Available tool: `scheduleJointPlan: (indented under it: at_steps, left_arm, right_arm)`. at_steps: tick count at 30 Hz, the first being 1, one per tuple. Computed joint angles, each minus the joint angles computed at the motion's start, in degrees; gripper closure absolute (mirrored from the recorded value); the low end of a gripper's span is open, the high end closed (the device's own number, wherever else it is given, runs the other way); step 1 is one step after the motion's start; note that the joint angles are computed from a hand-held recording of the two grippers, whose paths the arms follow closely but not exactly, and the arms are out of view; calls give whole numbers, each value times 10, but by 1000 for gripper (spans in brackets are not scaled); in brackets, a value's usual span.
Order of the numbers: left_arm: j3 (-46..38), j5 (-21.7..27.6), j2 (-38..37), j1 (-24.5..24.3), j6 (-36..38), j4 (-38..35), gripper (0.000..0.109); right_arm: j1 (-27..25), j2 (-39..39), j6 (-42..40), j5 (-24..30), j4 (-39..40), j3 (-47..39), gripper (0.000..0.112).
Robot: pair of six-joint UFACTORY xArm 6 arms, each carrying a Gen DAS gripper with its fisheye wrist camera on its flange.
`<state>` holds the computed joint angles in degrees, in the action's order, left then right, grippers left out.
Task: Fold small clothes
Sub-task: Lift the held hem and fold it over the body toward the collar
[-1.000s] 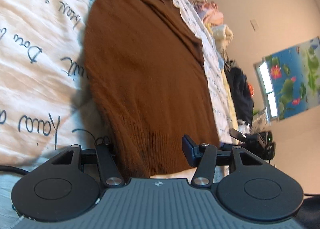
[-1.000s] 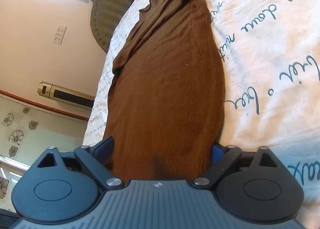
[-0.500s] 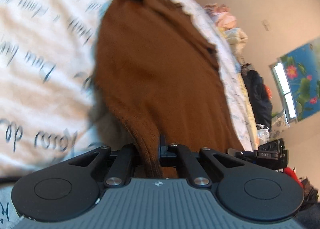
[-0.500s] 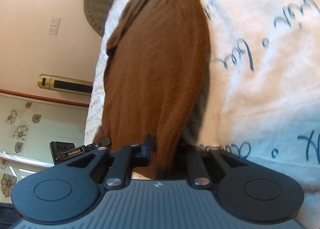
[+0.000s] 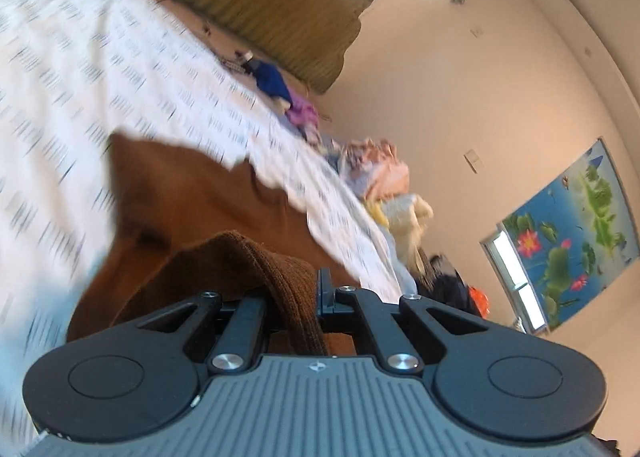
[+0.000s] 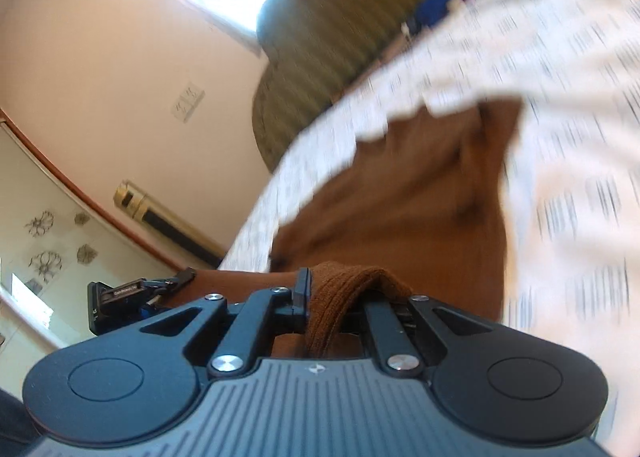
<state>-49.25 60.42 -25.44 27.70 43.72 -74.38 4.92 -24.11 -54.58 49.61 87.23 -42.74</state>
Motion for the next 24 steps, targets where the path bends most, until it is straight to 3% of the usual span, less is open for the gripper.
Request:
scheduleJointPlan:
  at_steps: [4, 7, 9, 12, 13, 14, 15, 16, 17, 19, 20, 21, 23, 24]
  left_arm:
    - [-144, -105, 155, -88, -3, 9, 105]
    - [-270, -150, 281, -132, -22, 44, 105]
    - [-353, -190, 365, -158, -70, 104, 105]
    - [-449, -196, 465, -169, -178, 197, 96]
    - [-469, -188, 483, -166, -196, 195, 78]
    - [-480, -186, 492, -160, -197, 169, 50]
    - [-468, -205, 483, -158, -174, 119, 38]
    - [-442, -236, 463, -157, -128, 59, 19]
    - [-418, -265, 440, -156, -84, 12, 11]
    - [-383, -278, 402, -147, -42, -15, 12]
    - [-366, -278, 381, -142, -42, -12, 12]
    - [-340, -281, 356, -137, -43, -9, 13]
    - [-279, -296, 302, -126, -50, 4, 13]
    - [-245, -304, 273, -121, -55, 10, 13]
  right_arm:
    - [16, 155, -35, -56, 46, -149, 106]
    - [15, 268, -10, -76, 57, -257, 106]
    - [20, 334, 22, -98, 42, -321, 106]
    - [25, 425, 127, -116, -14, -403, 103]
    - [21, 446, 166, -107, -28, -421, 103]
    - [16, 460, 193, -98, -31, -430, 103]
    - [15, 465, 198, -96, -16, -433, 103]
    - [14, 463, 183, -97, 4, -430, 103]
    - [14, 455, 156, -100, 29, -422, 99]
    - [19, 433, 127, -130, 48, -403, 70]
    - [25, 413, 113, -157, 53, -385, 39]
    - [29, 390, 78, -184, 77, -364, 19]
    - [31, 342, 25, -211, 118, -317, 16]
    - [24, 314, 21, -200, 123, -287, 16]
